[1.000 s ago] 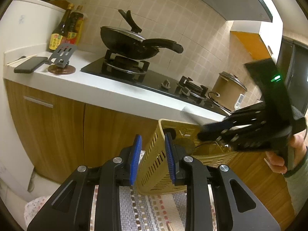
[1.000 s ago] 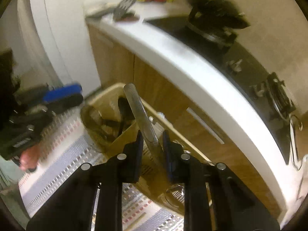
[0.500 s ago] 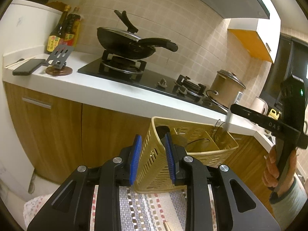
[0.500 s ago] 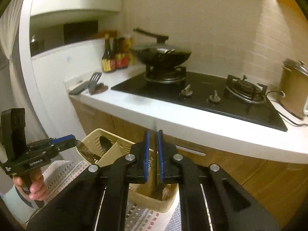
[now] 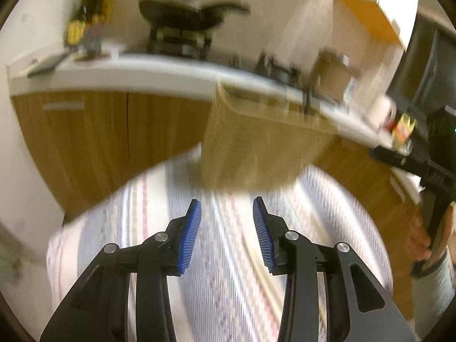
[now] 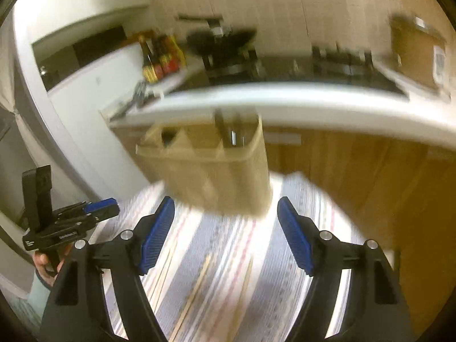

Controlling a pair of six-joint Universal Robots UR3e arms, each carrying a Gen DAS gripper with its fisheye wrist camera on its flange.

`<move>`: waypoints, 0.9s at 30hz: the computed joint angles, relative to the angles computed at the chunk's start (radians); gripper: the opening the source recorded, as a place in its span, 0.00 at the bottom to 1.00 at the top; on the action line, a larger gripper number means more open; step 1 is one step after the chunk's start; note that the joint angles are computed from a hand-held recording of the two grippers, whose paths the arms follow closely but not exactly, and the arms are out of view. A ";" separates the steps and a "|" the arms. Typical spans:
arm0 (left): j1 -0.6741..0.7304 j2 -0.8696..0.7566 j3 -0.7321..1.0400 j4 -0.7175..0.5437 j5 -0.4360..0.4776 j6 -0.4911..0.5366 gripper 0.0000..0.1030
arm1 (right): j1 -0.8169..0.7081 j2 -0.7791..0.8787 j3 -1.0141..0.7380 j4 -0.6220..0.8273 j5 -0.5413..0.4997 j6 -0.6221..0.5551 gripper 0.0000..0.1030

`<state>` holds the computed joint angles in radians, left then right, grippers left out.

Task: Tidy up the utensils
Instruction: 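Lower the left gripper onto a wooden chopstick and close it while the right gripper grasps another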

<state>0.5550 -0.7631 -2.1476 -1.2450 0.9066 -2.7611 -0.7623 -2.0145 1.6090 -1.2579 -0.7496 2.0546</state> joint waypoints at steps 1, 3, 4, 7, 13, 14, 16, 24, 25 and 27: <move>-0.034 -0.014 0.014 -0.042 0.039 0.008 0.35 | -0.009 -0.007 0.001 0.033 -0.031 -0.005 0.69; -0.092 -0.047 0.030 -0.087 0.097 0.003 0.35 | -0.025 -0.032 0.026 0.069 -0.100 0.006 0.68; -0.120 -0.055 0.028 -0.110 0.109 0.010 0.35 | -0.032 -0.048 0.044 0.081 -0.117 0.002 0.67; -0.228 -0.086 0.005 -0.063 0.183 -0.048 0.35 | -0.061 -0.103 0.105 0.117 -0.159 -0.031 0.53; -0.417 -0.170 -0.046 0.130 0.295 -0.177 0.35 | -0.173 -0.294 0.275 0.158 -0.205 -0.106 0.38; -0.445 -0.187 -0.052 0.162 0.315 -0.196 0.34 | -0.196 -0.341 0.309 0.156 -0.210 -0.119 0.38; -0.507 -0.227 -0.063 0.224 0.369 -0.236 0.34 | -0.237 -0.411 0.364 0.172 -0.216 -0.155 0.36; -0.595 -0.311 -0.074 0.332 0.467 -0.305 0.22 | -0.267 -0.533 0.461 0.148 -0.244 -0.182 0.34; -0.600 -0.319 -0.069 0.335 0.472 -0.306 0.22 | -0.262 -0.542 0.472 0.128 -0.252 -0.175 0.34; -0.613 -0.339 -0.054 0.338 0.486 -0.315 0.22 | -0.222 -0.526 0.496 0.055 -0.267 -0.130 0.34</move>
<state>-0.0578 -1.1017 -2.2013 -0.9074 1.3923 -3.0758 -0.9839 -2.5408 2.1046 -1.2027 -1.0168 1.9249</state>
